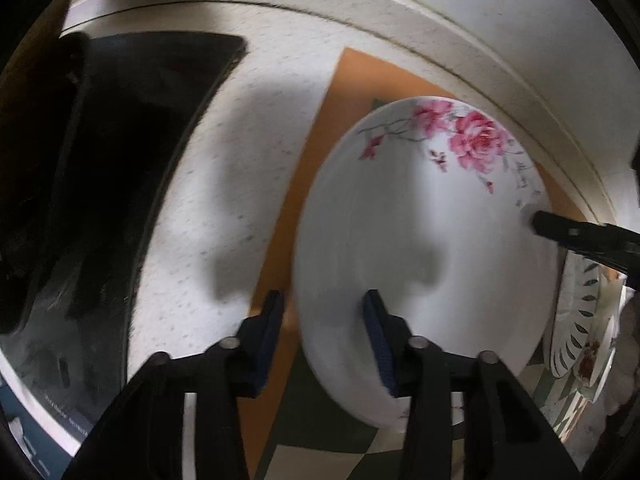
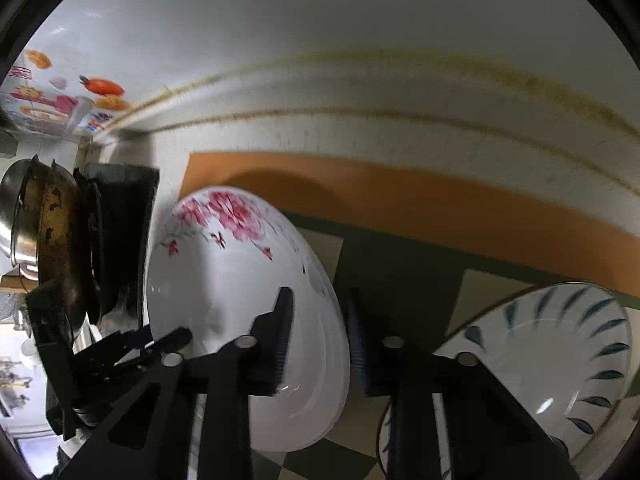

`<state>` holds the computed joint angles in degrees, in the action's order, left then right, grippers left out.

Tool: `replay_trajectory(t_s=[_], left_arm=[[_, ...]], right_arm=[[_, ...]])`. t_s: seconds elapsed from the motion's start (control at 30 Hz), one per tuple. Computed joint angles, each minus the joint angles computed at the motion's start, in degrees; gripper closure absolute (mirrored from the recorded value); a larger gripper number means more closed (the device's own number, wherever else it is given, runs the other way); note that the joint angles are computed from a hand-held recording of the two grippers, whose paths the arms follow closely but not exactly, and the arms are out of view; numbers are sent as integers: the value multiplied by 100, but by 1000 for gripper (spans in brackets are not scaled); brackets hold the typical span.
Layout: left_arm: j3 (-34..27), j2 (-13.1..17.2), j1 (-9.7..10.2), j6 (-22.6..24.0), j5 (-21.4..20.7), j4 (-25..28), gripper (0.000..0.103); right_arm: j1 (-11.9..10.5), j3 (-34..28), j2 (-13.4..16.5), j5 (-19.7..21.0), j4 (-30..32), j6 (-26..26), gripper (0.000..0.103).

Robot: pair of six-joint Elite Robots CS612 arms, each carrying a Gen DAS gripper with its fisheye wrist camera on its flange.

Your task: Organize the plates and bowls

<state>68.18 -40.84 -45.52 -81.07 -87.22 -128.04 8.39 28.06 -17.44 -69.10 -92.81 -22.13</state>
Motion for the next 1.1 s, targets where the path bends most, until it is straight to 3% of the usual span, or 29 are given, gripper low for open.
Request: replay_trajectory(t_s=[0.07, 0.17, 0.43, 0.57, 0.63, 0.8, 1.1], left_arm=[[-96, 23, -13, 65, 57, 163, 74], [-44, -8, -11, 48, 28, 102, 74], [-46, -99, -93, 157, 198, 271, 74], [41, -232, -148, 165, 297, 251, 74], [-90, -158, -103, 246, 308, 243, 74], [-56, -316, -267, 408, 443, 225, 74], [-540, -87, -608, 756, 292, 353, 74]], right_arm=[[-9, -8, 29, -10, -29, 34, 89], [-74, 261, -85, 207, -246, 82, 90], [-138, 1134, -532, 334, -883, 17, 90], [-215, 1653, -863, 503, -1177, -21, 90], [-275, 1957, -1067, 635, -1324, -16, 90], [-425, 2750, -1605, 782, -1743, -30, 90], [-855, 4358, -2634, 783, -2408, 39, 90]])
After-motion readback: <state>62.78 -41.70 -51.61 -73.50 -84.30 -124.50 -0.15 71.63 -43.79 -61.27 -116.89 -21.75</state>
